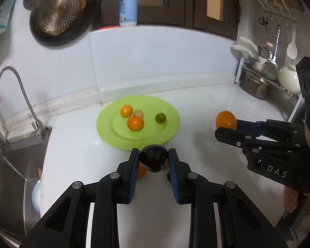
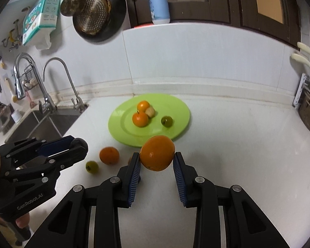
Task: Organize fruits
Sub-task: 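Carry the plum with the left gripper while the right gripper carries the orange over the plate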
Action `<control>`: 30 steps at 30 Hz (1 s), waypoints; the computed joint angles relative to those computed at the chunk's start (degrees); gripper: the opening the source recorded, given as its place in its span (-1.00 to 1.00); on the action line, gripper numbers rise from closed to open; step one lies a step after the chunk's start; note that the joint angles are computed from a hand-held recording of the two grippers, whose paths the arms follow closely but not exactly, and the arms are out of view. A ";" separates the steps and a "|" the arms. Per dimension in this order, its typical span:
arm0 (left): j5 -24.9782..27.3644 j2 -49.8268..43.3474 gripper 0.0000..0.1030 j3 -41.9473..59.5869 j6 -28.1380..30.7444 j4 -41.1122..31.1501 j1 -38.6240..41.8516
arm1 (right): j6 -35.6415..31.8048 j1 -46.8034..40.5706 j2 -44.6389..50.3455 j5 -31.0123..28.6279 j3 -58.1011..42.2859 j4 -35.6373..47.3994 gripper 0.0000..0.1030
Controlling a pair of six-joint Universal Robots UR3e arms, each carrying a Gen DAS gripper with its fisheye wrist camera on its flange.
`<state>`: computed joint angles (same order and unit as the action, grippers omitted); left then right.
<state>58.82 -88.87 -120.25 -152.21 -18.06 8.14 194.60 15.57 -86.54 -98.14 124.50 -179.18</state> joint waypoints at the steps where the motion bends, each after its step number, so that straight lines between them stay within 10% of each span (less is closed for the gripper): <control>1: 0.10 -0.33 -0.45 0.42 -0.25 0.72 -0.13 | -0.16 0.05 0.18 -0.10 -0.53 -0.14 -0.35; 30: 5.31 -20.76 -0.45 28.77 -6.48 1.18 -4.64 | -7.50 -3.81 13.21 2.10 -22.56 2.01 -0.35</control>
<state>64.13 -109.63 -91.47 -158.69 -16.88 3.50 187.10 11.76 -73.33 -96.04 101.94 -177.16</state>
